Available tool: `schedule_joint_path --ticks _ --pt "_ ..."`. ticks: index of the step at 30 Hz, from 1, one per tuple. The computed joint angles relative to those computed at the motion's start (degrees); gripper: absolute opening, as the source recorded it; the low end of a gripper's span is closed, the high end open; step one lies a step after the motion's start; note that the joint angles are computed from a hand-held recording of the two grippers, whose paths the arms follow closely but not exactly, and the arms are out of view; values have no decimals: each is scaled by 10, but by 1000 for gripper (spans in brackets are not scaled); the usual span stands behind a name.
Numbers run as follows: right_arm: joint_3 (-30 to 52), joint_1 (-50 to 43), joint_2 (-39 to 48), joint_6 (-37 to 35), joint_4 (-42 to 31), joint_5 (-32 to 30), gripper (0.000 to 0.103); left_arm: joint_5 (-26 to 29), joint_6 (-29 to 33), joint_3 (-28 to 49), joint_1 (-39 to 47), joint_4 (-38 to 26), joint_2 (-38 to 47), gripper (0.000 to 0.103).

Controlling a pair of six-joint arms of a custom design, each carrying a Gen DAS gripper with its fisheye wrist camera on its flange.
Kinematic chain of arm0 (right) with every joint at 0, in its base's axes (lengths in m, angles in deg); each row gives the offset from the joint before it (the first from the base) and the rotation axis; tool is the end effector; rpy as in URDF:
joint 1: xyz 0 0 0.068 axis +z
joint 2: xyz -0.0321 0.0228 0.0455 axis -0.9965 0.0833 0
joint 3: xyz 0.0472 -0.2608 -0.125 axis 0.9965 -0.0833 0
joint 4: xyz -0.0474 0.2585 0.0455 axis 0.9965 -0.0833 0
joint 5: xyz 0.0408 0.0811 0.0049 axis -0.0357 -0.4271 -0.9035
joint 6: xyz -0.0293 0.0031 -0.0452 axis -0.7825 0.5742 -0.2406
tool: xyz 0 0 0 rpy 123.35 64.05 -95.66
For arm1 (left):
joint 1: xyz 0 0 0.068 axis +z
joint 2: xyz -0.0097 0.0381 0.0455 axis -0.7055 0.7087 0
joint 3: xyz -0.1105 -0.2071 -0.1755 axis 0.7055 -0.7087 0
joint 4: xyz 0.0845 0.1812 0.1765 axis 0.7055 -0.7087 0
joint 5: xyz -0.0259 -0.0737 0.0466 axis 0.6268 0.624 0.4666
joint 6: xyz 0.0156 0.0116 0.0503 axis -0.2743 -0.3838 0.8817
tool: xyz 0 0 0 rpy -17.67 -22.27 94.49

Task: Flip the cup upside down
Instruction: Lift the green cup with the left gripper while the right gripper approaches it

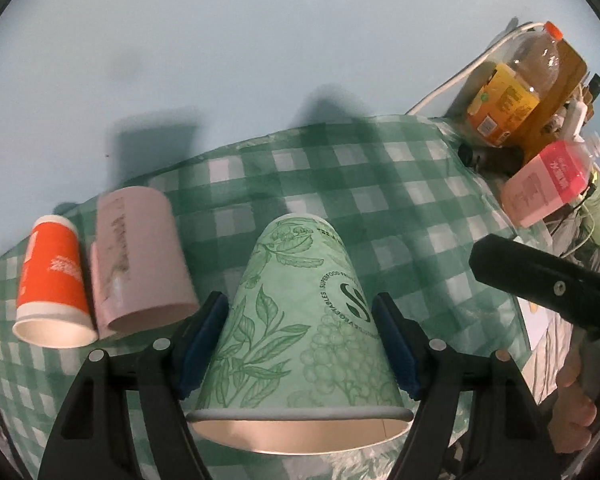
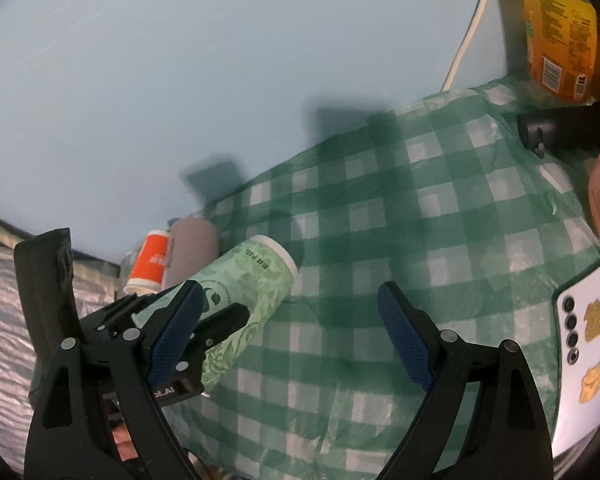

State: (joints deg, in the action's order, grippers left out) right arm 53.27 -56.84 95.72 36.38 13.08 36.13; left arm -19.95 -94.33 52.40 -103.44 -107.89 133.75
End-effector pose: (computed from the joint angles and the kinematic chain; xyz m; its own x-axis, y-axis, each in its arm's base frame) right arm 0.1712 0.1061 0.1552 -0.9463 0.1336 -0.2944 -0.0607 0.8209 0.5678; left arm 0.1570 -0.2389 0.1352 -0.9124 0.0910 -0.3991 0.1323 0.9882 -0.0770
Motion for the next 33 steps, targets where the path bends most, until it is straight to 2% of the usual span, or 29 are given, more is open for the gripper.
schedule_joint_path --ticks 7,11,18,24,29,33 --pt "-29 53 -47 29 8 31 89 -45 -53 -68 -66 6 -71 76" --pt "-46 107 -65 59 19 51 89 -85 -108 -114 -129 2 -110 76" --pt "-74 196 -24 112 94 68 88 -134 -220 -178 -226 11 -117 76" --pt "-90 261 19 153 151 87 88 -141 -277 -216 -260 38 -110 75" --pt "-97 286 59 173 192 87 88 -121 -282 -232 -267 72 -89 74" --pt "-95 296 75 183 204 88 88 -121 -289 -237 -273 69 -98 74"
